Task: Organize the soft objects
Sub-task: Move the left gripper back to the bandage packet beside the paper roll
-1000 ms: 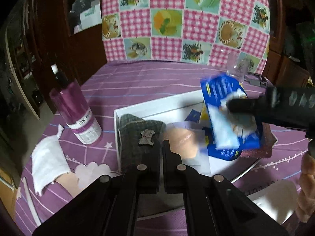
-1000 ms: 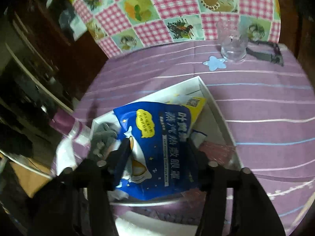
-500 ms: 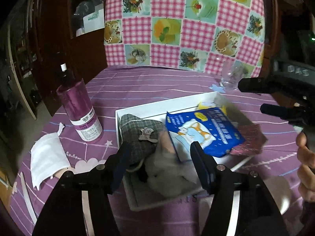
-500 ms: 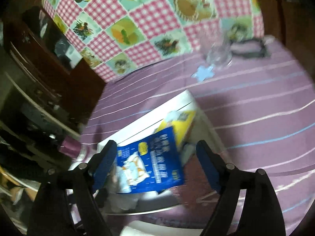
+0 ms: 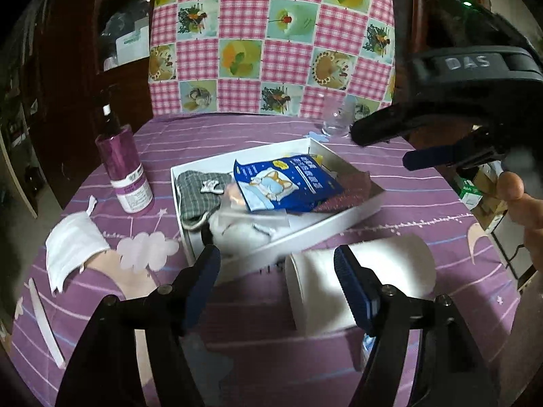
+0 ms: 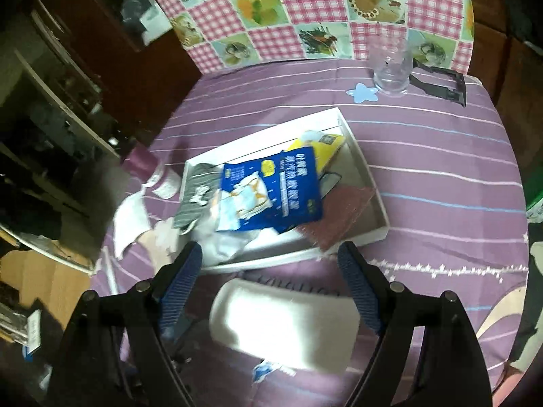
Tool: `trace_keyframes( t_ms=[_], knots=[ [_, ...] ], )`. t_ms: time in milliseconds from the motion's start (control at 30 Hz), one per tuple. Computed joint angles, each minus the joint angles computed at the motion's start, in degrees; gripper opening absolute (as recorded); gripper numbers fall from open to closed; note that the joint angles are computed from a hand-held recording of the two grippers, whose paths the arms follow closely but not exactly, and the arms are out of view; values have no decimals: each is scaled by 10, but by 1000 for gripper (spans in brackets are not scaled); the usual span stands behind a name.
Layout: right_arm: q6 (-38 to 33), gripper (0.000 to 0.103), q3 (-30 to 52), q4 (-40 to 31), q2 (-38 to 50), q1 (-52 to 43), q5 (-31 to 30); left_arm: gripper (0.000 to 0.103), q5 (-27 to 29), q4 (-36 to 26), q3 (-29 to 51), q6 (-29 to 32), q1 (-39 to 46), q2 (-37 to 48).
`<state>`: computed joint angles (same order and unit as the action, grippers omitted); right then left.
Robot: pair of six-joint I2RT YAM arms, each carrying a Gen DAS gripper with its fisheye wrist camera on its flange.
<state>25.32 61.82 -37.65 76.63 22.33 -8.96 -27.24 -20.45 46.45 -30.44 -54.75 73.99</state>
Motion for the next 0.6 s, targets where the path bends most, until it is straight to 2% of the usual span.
trace_keyframes(
  t_ms=[200,433,533,600],
  knots=[
    [20,83,-111,48,-129,33,71,70,-7,-16,-27,-26,-34,-34],
    [24,83,-275,106,-284,107,179,70,40,-8,-62,-29,-62,-47],
    [33,83,-329,124,-336,115,189,69,70,-2,-71,-23,-63,-38],
    [38,83,-363,146,-361,103,176,62,90,7,-76,-22,-62,-29]
  ],
)
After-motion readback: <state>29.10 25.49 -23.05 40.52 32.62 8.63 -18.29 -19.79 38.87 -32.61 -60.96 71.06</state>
